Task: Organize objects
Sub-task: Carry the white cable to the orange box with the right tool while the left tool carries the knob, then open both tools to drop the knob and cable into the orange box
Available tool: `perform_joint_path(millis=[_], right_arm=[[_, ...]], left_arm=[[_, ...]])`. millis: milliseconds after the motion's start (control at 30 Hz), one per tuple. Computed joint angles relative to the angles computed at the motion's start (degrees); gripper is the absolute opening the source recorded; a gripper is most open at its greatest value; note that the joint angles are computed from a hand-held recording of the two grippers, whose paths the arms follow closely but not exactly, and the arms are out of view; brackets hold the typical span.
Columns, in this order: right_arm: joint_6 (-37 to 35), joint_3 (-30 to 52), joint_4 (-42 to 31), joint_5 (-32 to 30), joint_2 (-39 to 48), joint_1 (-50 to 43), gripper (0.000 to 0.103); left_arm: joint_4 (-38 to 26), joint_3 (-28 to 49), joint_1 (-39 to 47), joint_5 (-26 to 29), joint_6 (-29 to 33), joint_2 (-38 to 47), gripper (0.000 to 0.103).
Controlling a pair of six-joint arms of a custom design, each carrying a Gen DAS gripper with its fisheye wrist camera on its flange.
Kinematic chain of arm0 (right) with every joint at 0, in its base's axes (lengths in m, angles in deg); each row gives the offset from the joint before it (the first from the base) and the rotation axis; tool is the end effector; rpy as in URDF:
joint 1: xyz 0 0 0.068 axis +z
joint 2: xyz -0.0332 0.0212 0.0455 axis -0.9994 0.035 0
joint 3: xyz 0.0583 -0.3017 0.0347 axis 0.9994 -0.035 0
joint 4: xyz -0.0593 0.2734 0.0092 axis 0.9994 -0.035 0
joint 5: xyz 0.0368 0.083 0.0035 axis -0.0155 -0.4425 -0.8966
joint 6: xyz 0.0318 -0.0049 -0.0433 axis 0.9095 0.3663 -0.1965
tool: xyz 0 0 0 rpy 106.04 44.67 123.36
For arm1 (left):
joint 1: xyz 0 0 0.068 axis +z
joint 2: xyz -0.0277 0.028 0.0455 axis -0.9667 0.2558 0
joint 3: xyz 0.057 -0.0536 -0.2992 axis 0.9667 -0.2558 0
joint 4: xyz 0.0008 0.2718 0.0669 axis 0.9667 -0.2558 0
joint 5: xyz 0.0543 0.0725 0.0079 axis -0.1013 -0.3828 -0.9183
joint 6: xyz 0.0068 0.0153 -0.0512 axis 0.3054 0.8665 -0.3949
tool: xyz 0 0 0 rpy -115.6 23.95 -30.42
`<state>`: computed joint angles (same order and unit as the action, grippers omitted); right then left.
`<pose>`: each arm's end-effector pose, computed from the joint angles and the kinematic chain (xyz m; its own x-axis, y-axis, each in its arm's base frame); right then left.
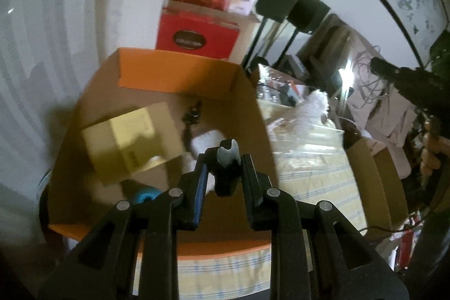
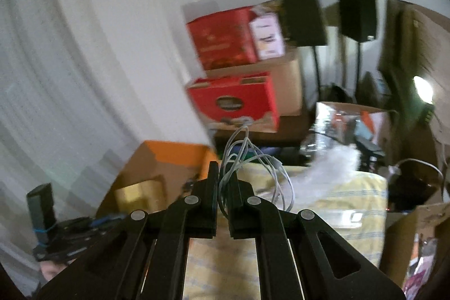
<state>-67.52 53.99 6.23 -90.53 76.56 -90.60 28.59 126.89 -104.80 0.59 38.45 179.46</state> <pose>0.3163 0.0018 0.2456 -0.6792 0.0394 -0.7329 -0.2853 0.9059 0.3131 0.2954 -0.1715 0.1645 -0.8021 -0.0013 -0.5972 0.2421 0.9135 -0.3270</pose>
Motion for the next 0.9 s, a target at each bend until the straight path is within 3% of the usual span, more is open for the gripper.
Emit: perform_joint_path(millis=[433, 900], right_arm=[[6.3, -1.1, 5.0, 4.9, 2.5, 18.0, 0.004], [9.9, -5.8, 11.9, 6.2, 10.7, 25.7, 0.007]], left_arm=[[0.5, -2.0, 4.4, 1.6, 2.5, 3.3, 0.021], [2.9, -1.7, 7.2, 4.4, 1.4, 6.8, 0.023]])
